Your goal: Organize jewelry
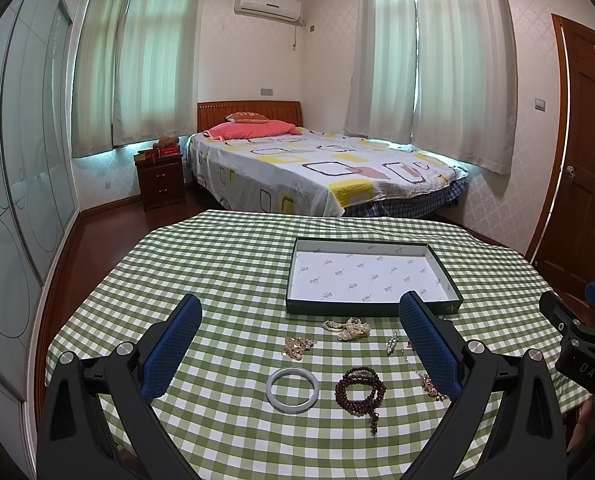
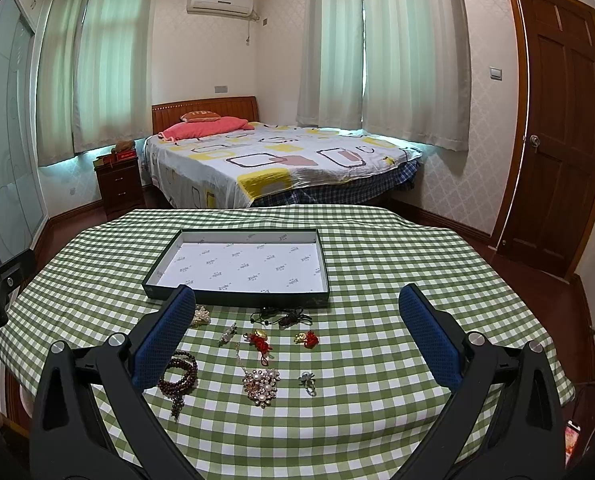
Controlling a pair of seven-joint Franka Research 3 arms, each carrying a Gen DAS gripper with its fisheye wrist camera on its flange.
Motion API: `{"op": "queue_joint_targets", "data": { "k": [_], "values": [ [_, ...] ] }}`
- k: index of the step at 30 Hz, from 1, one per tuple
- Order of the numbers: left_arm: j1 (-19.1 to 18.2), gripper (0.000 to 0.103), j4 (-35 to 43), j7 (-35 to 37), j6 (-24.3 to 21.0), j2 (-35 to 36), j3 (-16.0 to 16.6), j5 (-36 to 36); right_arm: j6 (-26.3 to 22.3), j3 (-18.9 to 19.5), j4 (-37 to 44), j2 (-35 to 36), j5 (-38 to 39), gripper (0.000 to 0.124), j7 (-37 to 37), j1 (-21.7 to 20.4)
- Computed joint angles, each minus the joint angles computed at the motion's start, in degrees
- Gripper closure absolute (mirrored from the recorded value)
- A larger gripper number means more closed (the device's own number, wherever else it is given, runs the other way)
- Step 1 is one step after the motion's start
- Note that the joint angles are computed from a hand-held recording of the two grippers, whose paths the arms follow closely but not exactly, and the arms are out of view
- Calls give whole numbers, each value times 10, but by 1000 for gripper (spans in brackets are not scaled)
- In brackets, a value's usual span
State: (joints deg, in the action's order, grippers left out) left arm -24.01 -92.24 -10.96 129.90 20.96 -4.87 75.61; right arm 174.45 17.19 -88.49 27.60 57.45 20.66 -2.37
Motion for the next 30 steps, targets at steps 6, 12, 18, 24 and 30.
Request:
{"op": "queue_joint_targets", "data": {
  "k": [6, 12, 18, 24, 30],
  "values": [
    [0, 7, -2, -2, 0, -1, 0, 1, 1, 3, -3, -2, 0, 25, -1, -1],
    [1, 7, -11, -8, 0, -5, -2, 3, 1, 2, -3, -2, 0, 25, -1, 0],
    [3, 7, -16, -7, 1, -8, -3, 1, 1, 1, -4, -3, 0, 25, -1, 1],
    [4, 7, -14, -5, 2, -7, -4, -1, 0, 1, -3, -2, 1, 25, -2, 0],
    [4, 7, -12, -3, 3, -5, -3, -3, 1, 2, -3, -2, 2, 25, -3, 0]
  ]
}}
